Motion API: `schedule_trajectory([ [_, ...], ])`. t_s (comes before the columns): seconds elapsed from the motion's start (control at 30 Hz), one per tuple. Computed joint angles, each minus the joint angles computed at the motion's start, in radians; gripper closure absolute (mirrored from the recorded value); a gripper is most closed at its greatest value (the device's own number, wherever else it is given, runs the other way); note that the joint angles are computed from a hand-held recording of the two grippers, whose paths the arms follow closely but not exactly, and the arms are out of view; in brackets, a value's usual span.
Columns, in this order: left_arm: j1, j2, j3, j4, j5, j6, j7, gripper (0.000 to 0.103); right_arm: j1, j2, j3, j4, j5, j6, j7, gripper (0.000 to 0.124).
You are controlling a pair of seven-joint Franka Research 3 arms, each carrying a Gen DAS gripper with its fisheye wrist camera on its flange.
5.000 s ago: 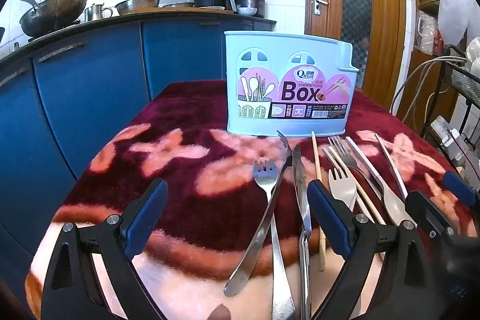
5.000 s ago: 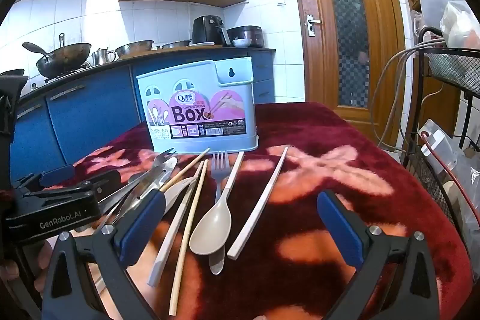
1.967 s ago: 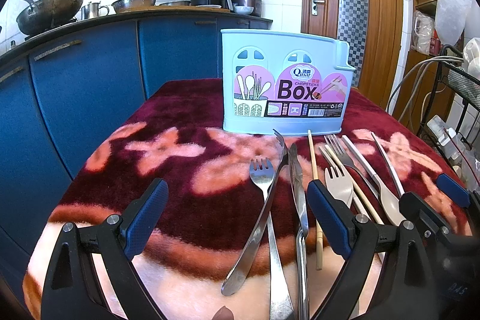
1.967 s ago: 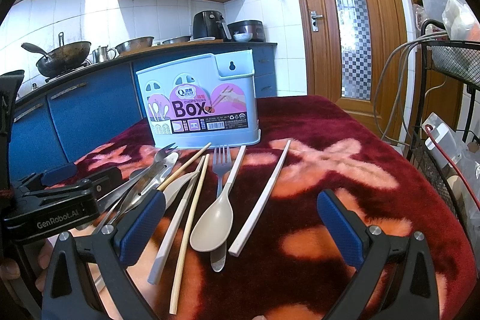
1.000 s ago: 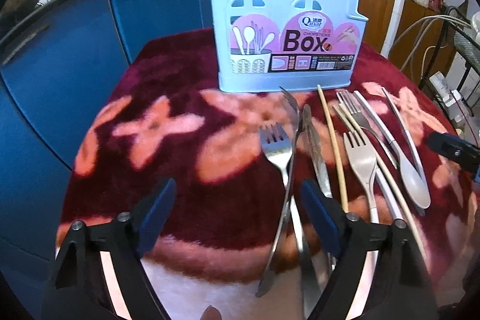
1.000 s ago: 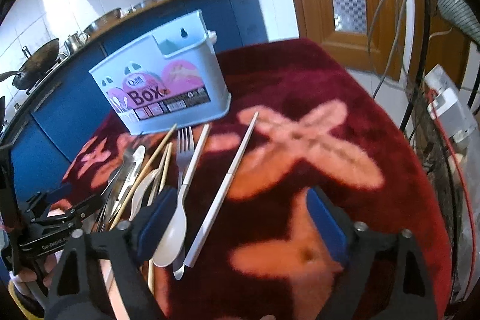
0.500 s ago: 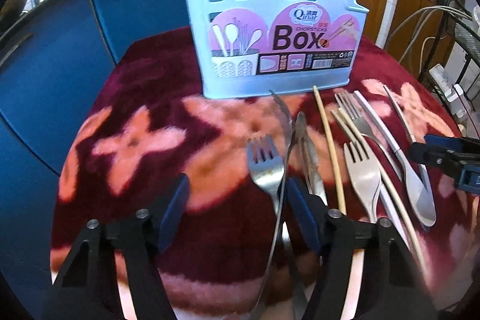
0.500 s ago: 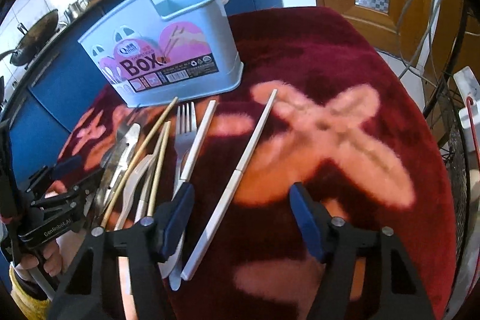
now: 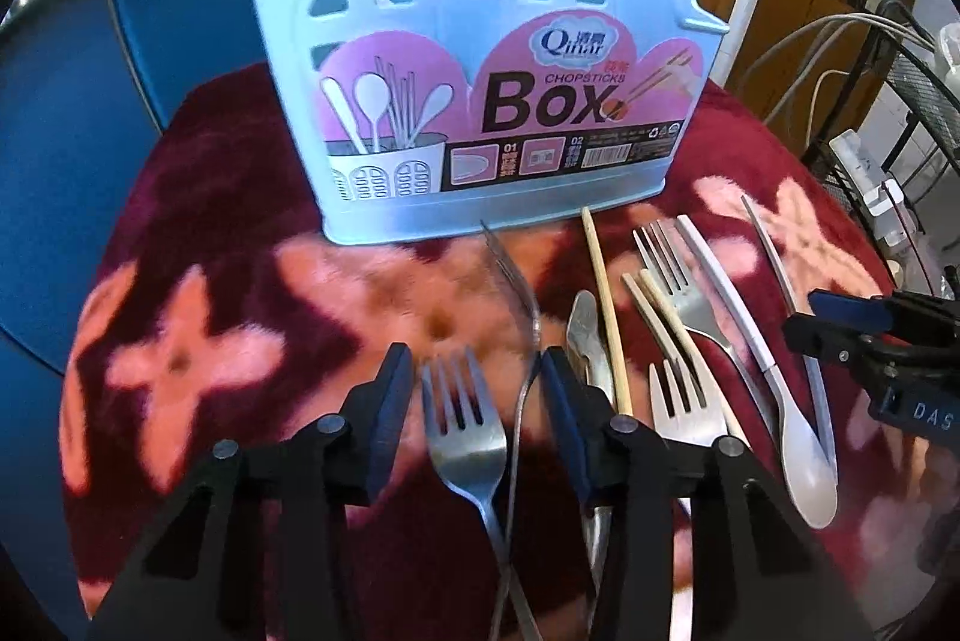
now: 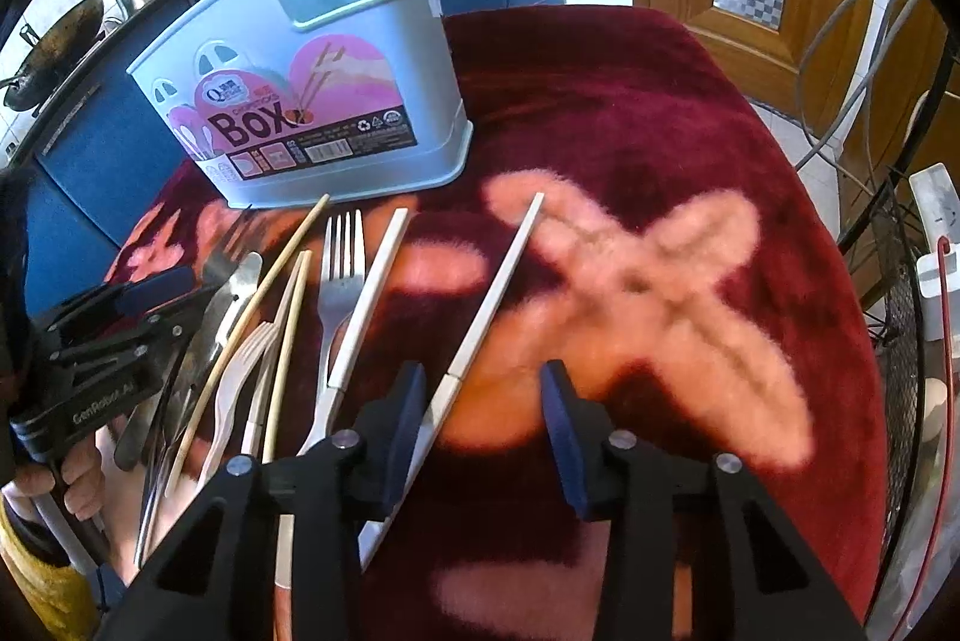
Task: Organize utensils
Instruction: 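Close the right tool on a white chopstick while the left tool approaches a steel fork, then grasp the steel fork with the left tool while the right tool holds the chopstick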
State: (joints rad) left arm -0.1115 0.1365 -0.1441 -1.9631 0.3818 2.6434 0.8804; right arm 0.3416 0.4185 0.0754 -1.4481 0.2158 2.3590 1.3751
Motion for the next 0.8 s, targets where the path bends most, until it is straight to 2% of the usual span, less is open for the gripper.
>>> schedule_trajectory([
  [0.2, 0.015, 0.029, -0.018, 0.043, -0.123, -0.031, 0.107, 0.071, 0.010, 0.037, -0.007, 0.075, -0.028, -0.069, 0.019, 0.096],
  [0.3, 0.028, 0.043, -0.026, 0.067, -0.197, -0.047, 0.154, 0.079, 0.004, 0.067, -0.006, 0.131, -0.018, -0.117, 0.031, 0.108],
  [0.37, 0.036, 0.040, -0.031, 0.067, -0.248, -0.044, 0.175, 0.089, -0.006, 0.082, -0.001, 0.158, 0.006, -0.143, 0.039, 0.110],
  [0.43, 0.039, 0.027, -0.031, 0.059, -0.280, -0.036, 0.183, 0.093, -0.014, 0.076, 0.002, 0.151, 0.024, -0.144, 0.038, 0.116],
  [0.6, 0.036, -0.014, -0.020, 0.012, -0.282, 0.004, 0.166, 0.096, -0.044, 0.042, 0.026, 0.103, 0.107, -0.138, 0.001, 0.116],
  [0.8, 0.043, -0.072, -0.006, -0.063, -0.288, 0.073, 0.125, 0.096, -0.050, -0.007, 0.037, 0.034, 0.169, -0.093, -0.056, 0.116],
])
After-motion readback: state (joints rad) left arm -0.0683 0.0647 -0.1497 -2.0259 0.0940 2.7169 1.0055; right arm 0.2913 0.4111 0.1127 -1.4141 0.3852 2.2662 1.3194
